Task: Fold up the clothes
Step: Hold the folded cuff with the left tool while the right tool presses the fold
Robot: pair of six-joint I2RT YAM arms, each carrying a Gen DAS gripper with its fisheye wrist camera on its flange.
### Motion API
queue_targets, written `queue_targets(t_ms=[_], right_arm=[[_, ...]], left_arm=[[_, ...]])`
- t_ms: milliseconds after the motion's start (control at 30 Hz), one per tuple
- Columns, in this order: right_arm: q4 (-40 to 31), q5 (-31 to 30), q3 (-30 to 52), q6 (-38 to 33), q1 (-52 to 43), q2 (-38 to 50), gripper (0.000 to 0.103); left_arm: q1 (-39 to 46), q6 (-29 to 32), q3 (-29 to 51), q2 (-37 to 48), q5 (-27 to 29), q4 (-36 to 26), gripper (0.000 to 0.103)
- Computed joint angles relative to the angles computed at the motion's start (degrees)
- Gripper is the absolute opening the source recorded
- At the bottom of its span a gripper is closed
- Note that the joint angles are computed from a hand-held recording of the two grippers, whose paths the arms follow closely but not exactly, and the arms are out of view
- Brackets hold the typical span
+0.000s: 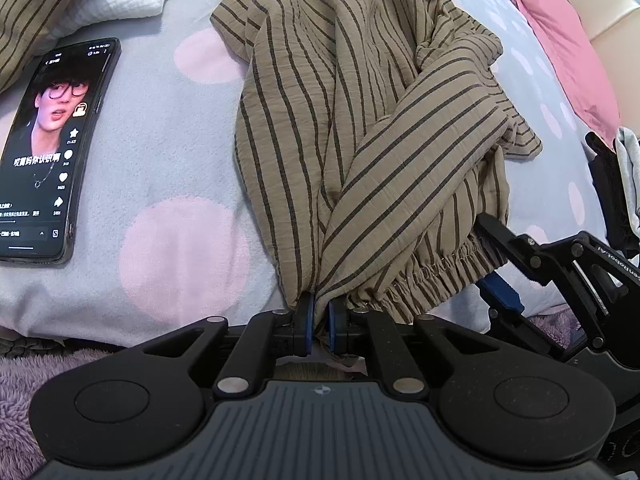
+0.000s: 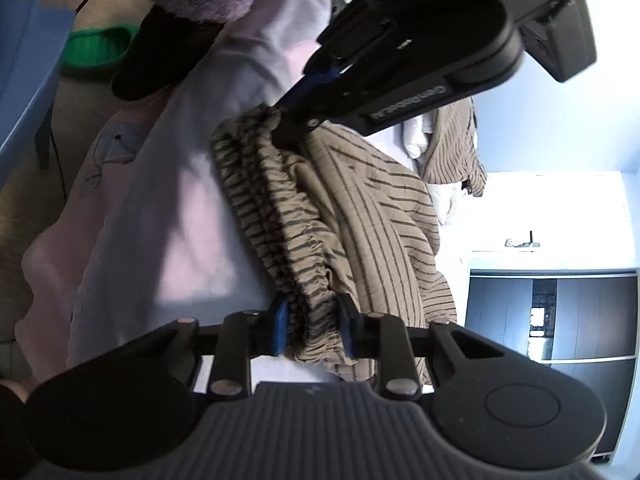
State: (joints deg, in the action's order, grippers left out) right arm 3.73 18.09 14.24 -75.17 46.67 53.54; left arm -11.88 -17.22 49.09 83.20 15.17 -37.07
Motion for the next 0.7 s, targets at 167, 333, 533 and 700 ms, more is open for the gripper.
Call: queue_targets(t_ms=[167,333,533,700], right_arm=[[-6.93,-1.91,5.07,8.39,-1.54,2.11,0.021],[-15.48,-9.76,12.10,17.43,-7.61,5.32,0.020],[-24.45,-19.35,20.83,24.47,-14.97,12.23,0.019],[-29.64,-24.46,25.68,27.72,-18.22,16.33,0.019]], left_arm=[[0.26,0.76,-0.50,-2.38,-0.12,-0.20,0.006],[-1.75,1.41,-0.69,-7.01,-2.57,0.20,0.017],[-5.97,5.11,-1.74,-12.76,-5.80,3.59,0.019],[-14.95,16.77,-3.04,-16.66,-12.84,6.21,0.027]])
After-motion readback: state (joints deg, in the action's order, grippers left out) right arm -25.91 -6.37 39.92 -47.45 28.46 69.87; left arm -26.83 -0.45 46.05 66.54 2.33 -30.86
